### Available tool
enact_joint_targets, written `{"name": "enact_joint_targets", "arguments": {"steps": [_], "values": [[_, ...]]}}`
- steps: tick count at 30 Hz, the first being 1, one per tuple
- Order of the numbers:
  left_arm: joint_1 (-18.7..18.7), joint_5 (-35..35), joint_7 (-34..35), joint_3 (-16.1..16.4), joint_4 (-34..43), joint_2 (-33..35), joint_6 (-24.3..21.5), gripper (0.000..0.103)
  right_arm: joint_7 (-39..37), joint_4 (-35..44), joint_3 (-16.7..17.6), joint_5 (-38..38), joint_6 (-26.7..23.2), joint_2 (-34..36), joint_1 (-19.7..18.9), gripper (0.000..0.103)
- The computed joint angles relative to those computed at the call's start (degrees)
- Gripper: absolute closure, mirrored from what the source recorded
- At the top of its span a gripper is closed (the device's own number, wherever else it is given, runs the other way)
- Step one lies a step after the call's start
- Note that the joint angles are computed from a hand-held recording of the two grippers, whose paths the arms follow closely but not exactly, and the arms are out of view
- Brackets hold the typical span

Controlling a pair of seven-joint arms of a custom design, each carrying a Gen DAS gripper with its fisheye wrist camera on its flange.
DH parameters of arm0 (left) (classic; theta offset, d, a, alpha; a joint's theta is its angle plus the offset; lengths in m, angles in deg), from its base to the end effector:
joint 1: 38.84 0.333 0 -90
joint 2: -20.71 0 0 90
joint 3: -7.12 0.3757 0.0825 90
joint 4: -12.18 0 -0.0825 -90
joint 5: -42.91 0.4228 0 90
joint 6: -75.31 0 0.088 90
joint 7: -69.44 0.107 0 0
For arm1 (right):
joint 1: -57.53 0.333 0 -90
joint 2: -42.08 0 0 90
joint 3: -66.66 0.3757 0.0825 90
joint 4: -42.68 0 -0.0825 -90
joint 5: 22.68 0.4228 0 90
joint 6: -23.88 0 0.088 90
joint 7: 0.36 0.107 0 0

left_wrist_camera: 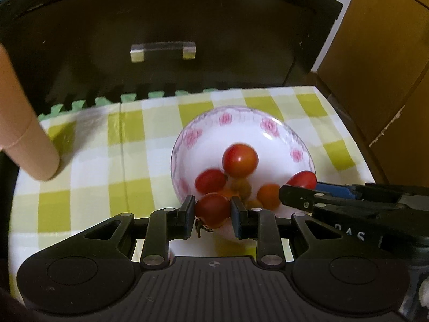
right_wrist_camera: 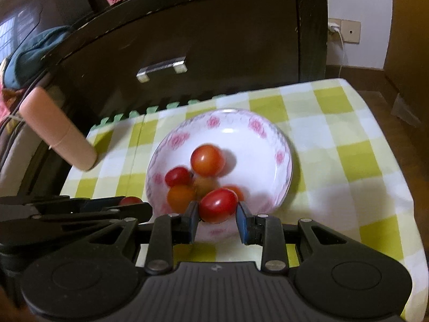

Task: Organize fruits
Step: 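Carry both red tomatoes over the white bowl and open both grippers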

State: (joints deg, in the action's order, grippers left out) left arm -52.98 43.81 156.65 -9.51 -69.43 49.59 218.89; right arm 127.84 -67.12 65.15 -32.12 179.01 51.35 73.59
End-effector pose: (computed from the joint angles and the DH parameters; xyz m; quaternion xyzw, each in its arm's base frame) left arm 0.7203 -0.3659 0.5224 -0.5188 0.8009 -0.2849 0.0906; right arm 0.6618 0.1787 0.5221 -0.5696 0.7597 -0.1534 0.2737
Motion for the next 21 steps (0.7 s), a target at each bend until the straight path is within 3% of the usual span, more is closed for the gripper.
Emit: {"name": "enact_joint_targets", "arguments": {"steps": [10, 21], "values": [[-2.2, 2.6, -1.6, 1.3, 9.5, 6.7, -2.6, 0.067, -1.5, 3.9, -1.4, 2.3, 0.3, 4.4, -0.7, 0.074], [-2.3, 2.9, -1.7, 1.2, 12.3, 8.9, -3.2, 0.062, -3.1, 5.9, -2.7, 3.8, 0.4, 6.8, -0.4, 0.074]]}}
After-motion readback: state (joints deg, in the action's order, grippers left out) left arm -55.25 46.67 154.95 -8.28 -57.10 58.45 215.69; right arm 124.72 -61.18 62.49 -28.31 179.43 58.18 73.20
